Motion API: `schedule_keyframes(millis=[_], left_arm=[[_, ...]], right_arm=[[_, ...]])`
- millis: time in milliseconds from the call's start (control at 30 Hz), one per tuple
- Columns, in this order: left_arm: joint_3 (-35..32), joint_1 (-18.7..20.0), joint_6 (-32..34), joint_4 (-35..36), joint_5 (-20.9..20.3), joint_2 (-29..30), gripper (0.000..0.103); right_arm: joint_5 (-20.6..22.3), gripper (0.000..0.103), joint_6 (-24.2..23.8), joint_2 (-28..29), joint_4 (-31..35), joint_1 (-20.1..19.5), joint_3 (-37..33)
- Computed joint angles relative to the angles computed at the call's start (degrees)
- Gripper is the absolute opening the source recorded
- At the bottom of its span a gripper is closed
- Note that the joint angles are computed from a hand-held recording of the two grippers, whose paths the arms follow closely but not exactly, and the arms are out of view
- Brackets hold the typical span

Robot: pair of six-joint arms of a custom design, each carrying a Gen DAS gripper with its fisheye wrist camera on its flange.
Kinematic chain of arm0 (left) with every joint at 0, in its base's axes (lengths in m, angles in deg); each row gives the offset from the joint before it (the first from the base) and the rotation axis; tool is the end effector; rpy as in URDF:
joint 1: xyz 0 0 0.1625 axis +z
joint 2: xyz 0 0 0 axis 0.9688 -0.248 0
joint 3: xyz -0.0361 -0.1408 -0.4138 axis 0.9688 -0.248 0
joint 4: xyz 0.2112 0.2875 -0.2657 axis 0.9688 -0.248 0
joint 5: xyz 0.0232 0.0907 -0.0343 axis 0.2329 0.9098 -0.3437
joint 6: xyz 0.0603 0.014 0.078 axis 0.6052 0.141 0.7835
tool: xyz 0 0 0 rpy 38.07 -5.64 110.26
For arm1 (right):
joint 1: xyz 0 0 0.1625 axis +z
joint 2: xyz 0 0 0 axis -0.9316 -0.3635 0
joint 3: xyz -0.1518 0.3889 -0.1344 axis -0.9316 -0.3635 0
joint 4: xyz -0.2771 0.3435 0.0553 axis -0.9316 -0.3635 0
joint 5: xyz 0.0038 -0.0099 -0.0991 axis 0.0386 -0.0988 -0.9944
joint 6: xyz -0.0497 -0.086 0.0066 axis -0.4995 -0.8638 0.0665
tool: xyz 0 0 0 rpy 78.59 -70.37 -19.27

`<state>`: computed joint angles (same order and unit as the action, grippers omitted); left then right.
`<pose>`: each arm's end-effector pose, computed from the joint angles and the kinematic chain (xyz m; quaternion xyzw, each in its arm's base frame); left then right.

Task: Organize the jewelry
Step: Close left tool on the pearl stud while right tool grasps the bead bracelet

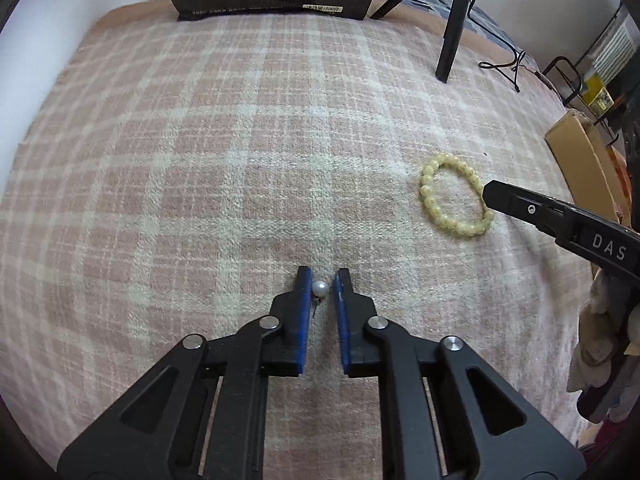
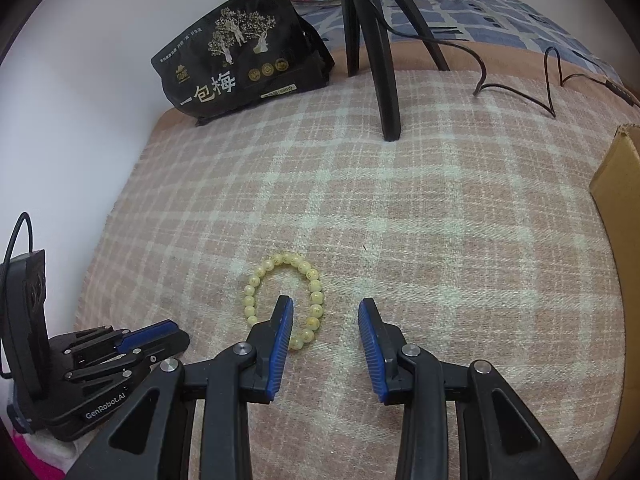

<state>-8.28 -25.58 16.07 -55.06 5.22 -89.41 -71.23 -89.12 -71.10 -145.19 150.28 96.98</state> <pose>-0.3714 -0.7482 -0.0783 0.0918 0.9375 -0.1446 0.3030 -0.0178 -0.7995 0.3334 0.0890 -0.9611 0.1444 0.2178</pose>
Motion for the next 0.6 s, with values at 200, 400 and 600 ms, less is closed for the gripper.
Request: schedule_keyframes(millis=[200,400,600], left_arm=[[-0.73,0.22,0.11,-1.38,0.3,0.75,0.007],[1.02,1.24,-2.48,-4.07,-3.38,-0.94,0.006],[4.49,2.68,-6.06,-8.26,-6.66,-4.07,0.006]], right_arm=[[-1.5,0.035,-1.11,0.72,-2.45,0.33,0.68],[-9.58,0.028,-12.14,1.89,-11.79,2.57,4.22],[-9.66,0.005,-13.6,1.57,-13.23,3.16,4.79]])
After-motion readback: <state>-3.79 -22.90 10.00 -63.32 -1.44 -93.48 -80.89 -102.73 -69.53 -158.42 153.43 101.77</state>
